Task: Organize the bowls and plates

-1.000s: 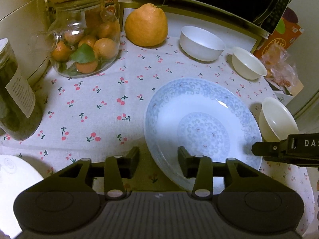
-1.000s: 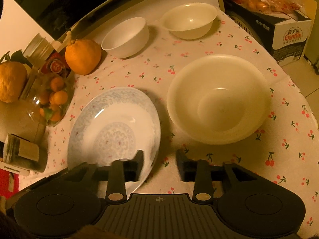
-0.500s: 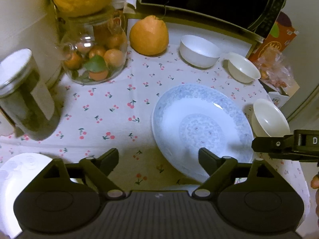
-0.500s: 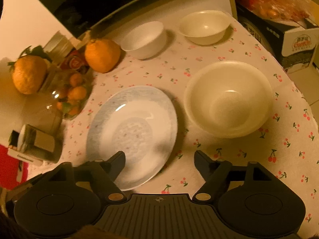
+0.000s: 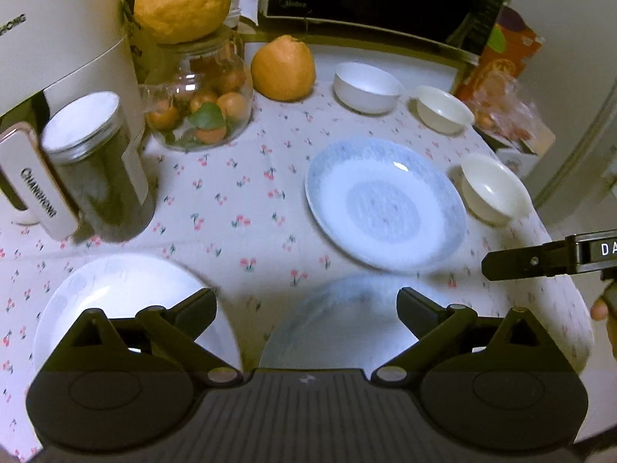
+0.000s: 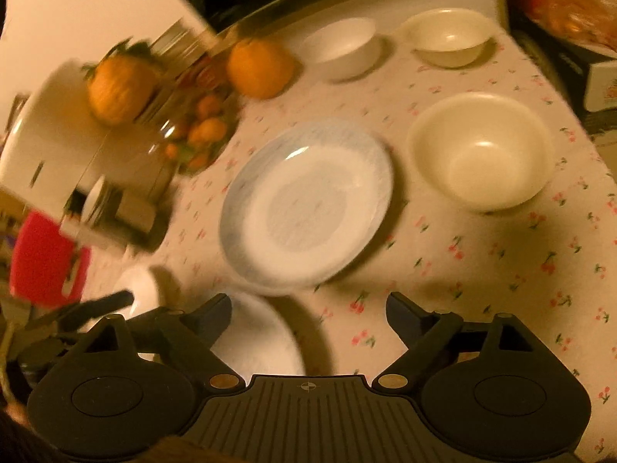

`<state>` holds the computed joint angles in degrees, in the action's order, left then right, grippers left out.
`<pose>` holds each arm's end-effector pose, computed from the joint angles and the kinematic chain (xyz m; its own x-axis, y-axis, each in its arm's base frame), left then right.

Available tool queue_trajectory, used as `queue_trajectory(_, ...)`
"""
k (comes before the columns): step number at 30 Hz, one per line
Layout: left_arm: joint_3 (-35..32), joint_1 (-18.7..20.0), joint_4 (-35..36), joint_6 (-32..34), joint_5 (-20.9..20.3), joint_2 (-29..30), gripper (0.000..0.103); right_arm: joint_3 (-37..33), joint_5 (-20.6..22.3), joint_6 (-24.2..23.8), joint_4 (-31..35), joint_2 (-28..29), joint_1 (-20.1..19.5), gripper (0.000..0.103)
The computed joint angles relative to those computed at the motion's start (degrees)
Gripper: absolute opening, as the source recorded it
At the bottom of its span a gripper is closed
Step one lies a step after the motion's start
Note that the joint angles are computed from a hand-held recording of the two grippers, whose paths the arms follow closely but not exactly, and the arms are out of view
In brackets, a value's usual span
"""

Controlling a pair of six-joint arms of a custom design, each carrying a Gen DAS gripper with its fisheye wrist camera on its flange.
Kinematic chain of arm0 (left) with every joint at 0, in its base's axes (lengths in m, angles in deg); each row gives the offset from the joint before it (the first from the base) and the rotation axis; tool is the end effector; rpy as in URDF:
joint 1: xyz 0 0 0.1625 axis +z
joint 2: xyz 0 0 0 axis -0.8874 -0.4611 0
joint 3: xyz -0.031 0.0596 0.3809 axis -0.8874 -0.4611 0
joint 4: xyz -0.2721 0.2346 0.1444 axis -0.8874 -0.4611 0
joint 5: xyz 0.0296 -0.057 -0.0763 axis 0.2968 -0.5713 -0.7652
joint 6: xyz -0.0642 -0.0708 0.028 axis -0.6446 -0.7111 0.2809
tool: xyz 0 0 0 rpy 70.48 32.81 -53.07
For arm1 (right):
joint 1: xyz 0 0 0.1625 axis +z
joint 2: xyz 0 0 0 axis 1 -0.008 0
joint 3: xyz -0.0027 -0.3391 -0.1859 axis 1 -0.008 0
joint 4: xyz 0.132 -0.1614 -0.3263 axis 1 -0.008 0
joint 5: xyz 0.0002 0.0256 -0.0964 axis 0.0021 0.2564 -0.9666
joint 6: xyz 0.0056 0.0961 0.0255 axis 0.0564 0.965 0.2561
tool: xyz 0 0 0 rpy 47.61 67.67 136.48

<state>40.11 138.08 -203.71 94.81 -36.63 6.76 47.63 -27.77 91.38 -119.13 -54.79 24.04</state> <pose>0.0303 -0.6004 0.3541 -0.7482 0.3605 -0.5569 0.5652 0.7860 -0.2505 0.3528 -0.5803 -0.0190 -0.9632 0.0458 0.2648 -0.0865 0.8801 -0.4668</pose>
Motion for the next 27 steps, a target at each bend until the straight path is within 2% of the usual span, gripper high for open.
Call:
queue_trajectory(6,1.5,1.0,3.0,-0.4,-2.1,-3.0,0.102,2.6,1.4,-2.4,-0.6,-0.4,0.9,0.093)
queue_trajectory(13,5.5,1.4,2.9,4.0,-3.6,-7.3,0.102,5.1,3.4,-4.3,-2.4,-0.9,1.2,0.093)
queue_trajectory(19,7.8,2.7,6.4,4.9,-6.1,-10.5,0.102,7.1,2.9,-6.7,-4.8,-0.4,1.2,0.093)
queue_trajectory(22,8.2,3.4,8.3,4.1,-7.1,-11.1,0.1,8.2,3.3,-7.4,-6.5,0.0,0.8,0.093)
queue_trajectory(27,9.1,4.9,7.3,1.9,-9.6,-10.9,0.085,9.4,3.2,-9.0,-10.3,1.0,0.6,0.093)
